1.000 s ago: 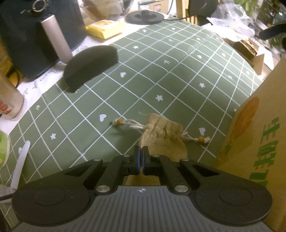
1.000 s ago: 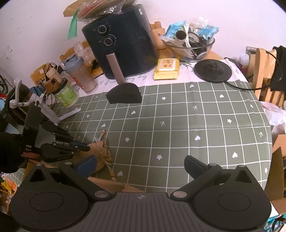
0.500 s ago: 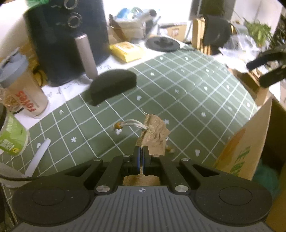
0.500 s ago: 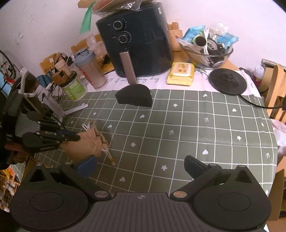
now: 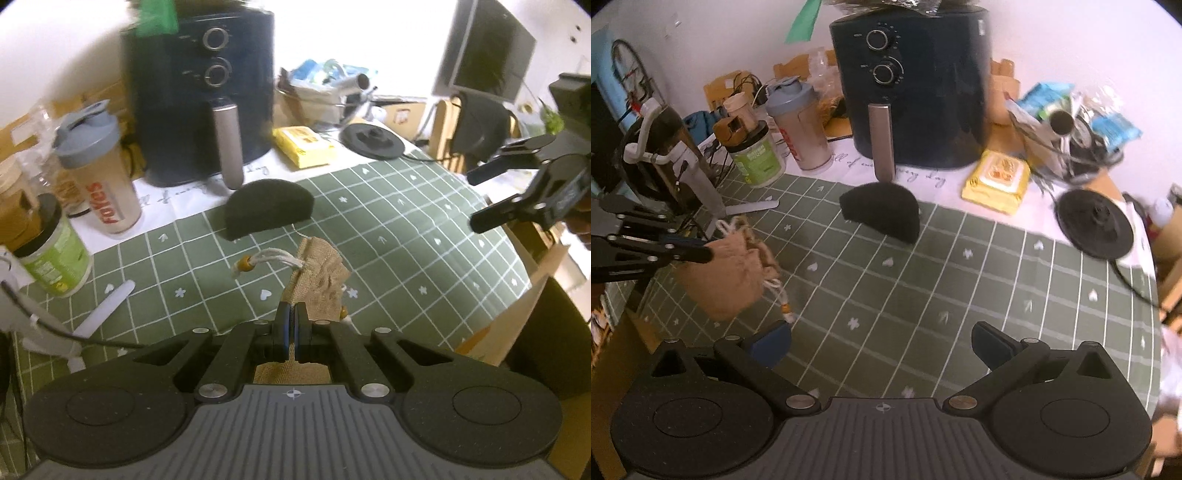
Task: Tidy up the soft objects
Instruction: 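Lift the pouch with the left gripper while the right gripper moves to the black foam piece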
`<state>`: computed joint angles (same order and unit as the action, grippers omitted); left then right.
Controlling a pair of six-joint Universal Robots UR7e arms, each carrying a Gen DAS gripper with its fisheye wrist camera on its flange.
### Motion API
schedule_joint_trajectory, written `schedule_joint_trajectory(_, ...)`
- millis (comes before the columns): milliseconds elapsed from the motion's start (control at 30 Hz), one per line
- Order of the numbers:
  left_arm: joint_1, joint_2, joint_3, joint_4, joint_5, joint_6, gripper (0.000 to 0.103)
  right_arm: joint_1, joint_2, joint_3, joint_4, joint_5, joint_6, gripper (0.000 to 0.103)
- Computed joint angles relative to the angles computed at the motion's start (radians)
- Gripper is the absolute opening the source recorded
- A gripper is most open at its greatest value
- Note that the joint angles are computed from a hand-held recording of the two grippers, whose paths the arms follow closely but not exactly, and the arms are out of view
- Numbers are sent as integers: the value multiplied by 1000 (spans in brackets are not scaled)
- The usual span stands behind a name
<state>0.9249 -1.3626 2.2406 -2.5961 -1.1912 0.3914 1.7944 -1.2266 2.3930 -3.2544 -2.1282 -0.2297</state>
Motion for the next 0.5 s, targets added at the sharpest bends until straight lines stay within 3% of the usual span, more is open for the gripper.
schedule_joint_trajectory(300, -17, -43, 13, 12, 20, -67, 2, -77, 195, -107, -211, 35, -296, 103)
schedule_joint_trajectory(500, -19, -65, 17, 15, 26, -113, 2, -121, 308, -215, -249, 41, -388, 103)
